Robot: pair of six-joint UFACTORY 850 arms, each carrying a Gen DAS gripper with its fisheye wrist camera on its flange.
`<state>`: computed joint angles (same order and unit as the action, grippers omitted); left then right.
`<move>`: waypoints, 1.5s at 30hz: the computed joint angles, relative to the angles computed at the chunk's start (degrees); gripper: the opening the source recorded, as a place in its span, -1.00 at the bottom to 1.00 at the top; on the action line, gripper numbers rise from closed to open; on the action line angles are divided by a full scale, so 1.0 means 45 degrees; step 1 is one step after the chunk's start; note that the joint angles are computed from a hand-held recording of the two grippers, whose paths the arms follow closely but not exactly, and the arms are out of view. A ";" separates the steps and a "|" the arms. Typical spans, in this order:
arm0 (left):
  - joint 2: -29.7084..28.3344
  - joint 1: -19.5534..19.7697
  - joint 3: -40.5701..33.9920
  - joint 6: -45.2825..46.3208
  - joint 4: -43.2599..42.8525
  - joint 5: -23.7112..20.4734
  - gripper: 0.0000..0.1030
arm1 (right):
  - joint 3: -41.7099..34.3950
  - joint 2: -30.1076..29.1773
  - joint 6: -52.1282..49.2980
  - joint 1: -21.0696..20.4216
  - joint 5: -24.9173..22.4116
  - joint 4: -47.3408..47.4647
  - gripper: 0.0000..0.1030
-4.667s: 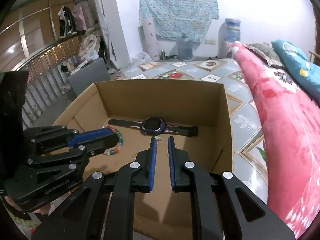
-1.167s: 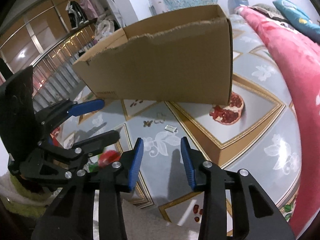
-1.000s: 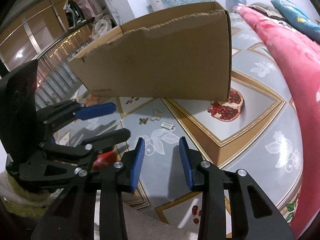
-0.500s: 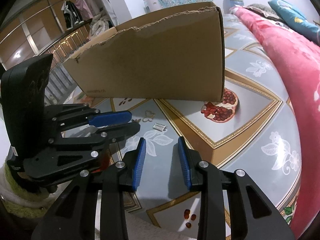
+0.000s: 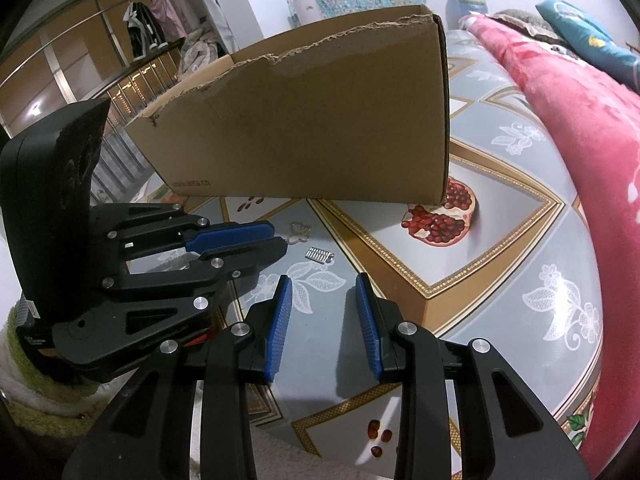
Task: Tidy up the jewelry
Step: 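Move the left gripper to the gold butterfly earring and close it, then hold the gold earring in the left gripper while moving the right gripper toward the table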
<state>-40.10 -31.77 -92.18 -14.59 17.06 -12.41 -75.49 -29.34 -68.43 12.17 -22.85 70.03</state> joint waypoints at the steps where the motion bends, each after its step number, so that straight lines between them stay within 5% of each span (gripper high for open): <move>1: -0.0005 -0.0018 -0.0010 -0.0077 0.0123 -0.0022 -0.80 | 0.0000 0.0000 0.0000 0.0000 0.0000 0.0000 -0.40; 27: 0.0174 0.0025 0.0250 0.1130 -0.1345 0.0117 -0.87 | -0.0049 -0.0031 -0.0024 -0.0025 0.0013 0.0021 -0.40; 45: 0.1035 0.0353 0.1316 -0.1872 0.0871 0.0697 -0.86 | 0.0110 0.0204 -0.0390 0.0146 0.0311 0.0292 -0.40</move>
